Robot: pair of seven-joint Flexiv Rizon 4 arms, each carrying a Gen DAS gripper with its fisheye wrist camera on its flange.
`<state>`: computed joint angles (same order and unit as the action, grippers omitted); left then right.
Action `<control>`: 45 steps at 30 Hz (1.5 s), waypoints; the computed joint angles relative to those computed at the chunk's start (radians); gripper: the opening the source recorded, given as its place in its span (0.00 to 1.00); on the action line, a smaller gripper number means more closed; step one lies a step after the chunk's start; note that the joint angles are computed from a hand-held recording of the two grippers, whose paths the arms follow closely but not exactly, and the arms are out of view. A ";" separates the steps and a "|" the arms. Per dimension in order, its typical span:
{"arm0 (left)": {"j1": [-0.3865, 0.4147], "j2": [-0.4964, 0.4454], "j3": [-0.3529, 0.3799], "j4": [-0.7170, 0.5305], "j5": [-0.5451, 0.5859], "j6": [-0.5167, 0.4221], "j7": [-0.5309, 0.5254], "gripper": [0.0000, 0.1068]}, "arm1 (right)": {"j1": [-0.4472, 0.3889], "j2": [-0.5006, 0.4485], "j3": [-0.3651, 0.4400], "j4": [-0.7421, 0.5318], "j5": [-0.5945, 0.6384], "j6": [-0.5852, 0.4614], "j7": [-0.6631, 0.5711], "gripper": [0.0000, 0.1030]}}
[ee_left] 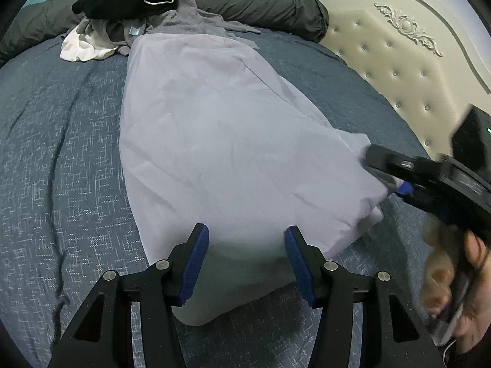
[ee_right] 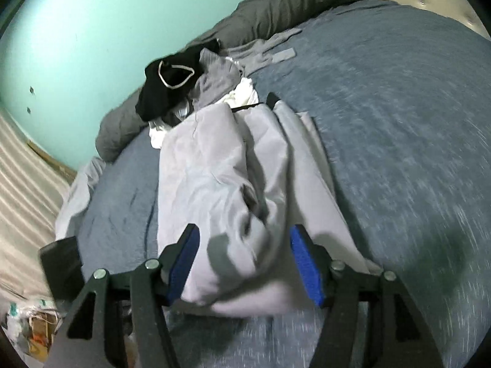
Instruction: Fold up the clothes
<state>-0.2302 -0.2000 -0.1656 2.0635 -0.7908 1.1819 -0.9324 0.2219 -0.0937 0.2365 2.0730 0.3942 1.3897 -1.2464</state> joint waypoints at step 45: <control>0.022 -0.028 0.009 0.000 0.175 -0.012 -0.086 0.53 | -0.004 -0.007 -0.081 0.071 -0.382 -0.273 -0.017 0.00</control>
